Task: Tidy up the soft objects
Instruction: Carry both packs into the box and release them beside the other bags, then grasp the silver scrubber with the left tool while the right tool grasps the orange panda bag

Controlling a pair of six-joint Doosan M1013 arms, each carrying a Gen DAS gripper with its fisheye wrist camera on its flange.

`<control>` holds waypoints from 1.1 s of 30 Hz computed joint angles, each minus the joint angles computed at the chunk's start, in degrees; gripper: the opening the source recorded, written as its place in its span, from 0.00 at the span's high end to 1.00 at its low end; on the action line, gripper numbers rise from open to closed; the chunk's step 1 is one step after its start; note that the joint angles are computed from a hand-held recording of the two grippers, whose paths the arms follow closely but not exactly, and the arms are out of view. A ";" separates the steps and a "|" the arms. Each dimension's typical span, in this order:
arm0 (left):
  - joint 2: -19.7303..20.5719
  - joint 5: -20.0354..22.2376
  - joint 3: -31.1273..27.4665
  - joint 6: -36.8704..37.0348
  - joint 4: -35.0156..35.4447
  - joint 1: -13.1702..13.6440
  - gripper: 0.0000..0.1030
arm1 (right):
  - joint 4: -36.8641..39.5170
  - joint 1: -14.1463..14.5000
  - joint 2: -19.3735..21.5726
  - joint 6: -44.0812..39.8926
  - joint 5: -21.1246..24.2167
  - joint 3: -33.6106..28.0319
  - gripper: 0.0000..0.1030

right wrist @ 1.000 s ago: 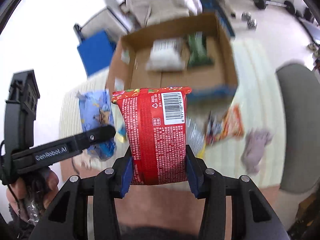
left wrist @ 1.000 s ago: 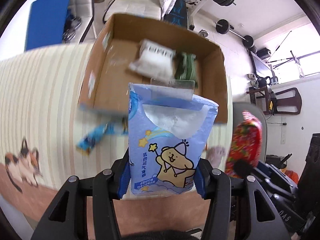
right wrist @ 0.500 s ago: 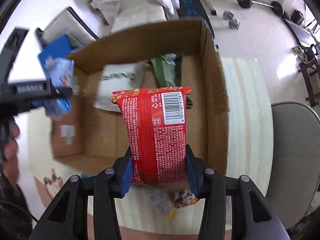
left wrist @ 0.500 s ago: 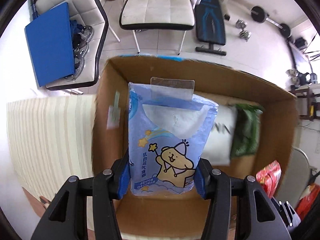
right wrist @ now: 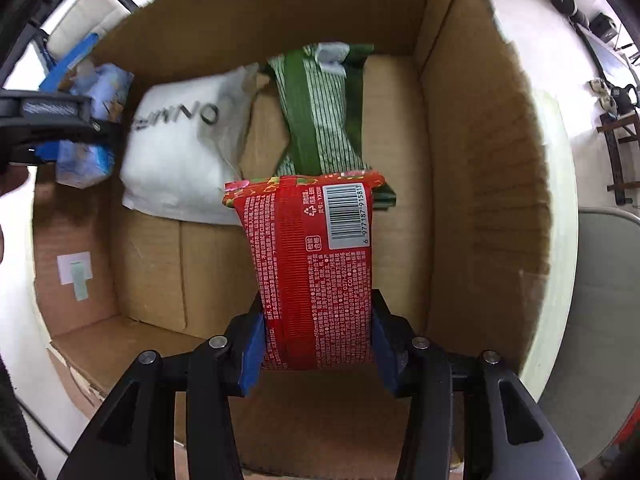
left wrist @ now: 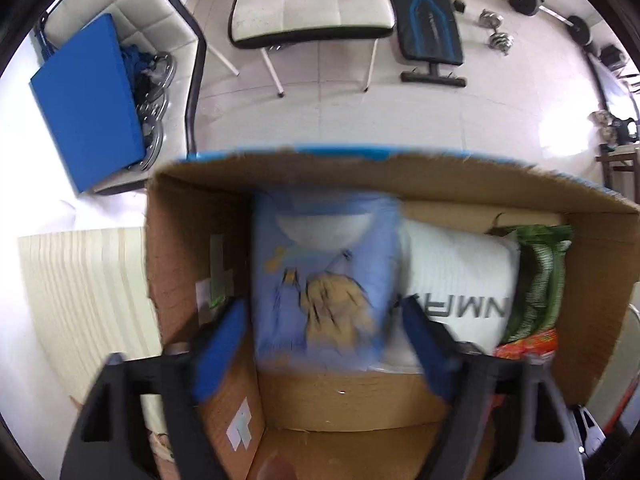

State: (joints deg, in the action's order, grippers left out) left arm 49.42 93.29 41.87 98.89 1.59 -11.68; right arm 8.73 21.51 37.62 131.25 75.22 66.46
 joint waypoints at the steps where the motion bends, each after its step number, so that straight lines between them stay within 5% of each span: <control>1: -0.33 -0.54 -0.01 0.02 -0.07 -0.01 0.06 | 0.59 -0.10 0.12 -0.41 -0.38 -0.12 0.37; 6: -2.32 -2.14 0.88 -1.09 -2.24 0.65 0.04 | -0.06 0.36 0.26 0.28 -0.64 -1.80 0.14; 12: -7.96 -7.41 8.16 0.07 -6.25 1.57 0.04 | -3.91 1.48 0.13 1.03 -0.33 -3.83 0.00; 28: -28.21 -29.48 34.99 5.16 -7.39 3.17 0.04 | -18.80 7.58 -9.74 9.96 -3.31 3.84 0.00; 33: -31.77 -30.81 38.29 7.30 -8.83 3.90 0.04 | -22.26 9.83 -12.58 12.58 -3.72 5.54 0.00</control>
